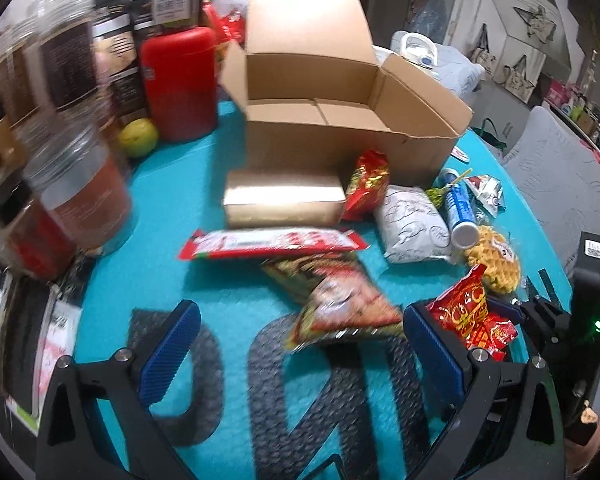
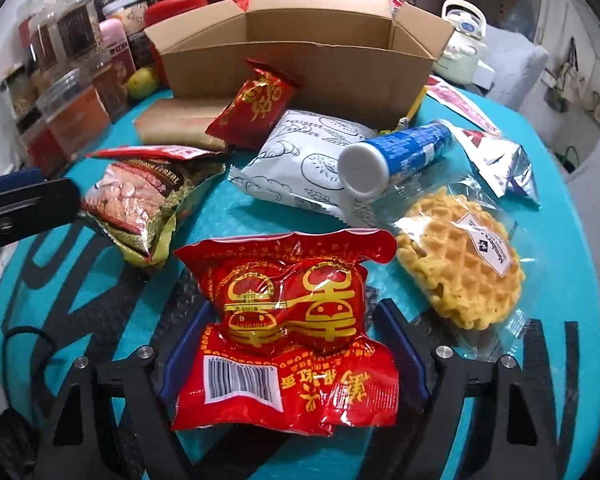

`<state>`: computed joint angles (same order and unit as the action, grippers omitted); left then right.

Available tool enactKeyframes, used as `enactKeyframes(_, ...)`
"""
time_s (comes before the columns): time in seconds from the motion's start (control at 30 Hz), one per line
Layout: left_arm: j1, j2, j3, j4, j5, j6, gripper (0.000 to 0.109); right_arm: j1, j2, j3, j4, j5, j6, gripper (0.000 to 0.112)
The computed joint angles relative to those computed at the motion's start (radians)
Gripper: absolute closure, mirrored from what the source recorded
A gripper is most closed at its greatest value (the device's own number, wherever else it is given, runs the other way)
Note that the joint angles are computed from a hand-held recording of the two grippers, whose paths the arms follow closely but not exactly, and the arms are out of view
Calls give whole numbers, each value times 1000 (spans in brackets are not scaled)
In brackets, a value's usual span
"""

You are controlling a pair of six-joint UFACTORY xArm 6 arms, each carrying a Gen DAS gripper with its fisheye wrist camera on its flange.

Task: Organize snacks
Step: 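Move the left tool to the cereal bag while the right tool approaches the large red bag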

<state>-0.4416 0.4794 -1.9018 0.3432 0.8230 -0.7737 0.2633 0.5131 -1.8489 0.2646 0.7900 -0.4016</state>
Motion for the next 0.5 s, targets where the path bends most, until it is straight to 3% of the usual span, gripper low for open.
enactKeyframes(0.2,3,142,-191,-115,49,110,6,-23,-5,-9,14,27,5,33)
enactKeyframes(0.33,1,245,-339,-139,132,155,6,-34,-10,-7,9,36,25,33)
enactKeyframes(0.5,9,268,-351,-141,121,122,9,-41,-26,16,8,30,33,33)
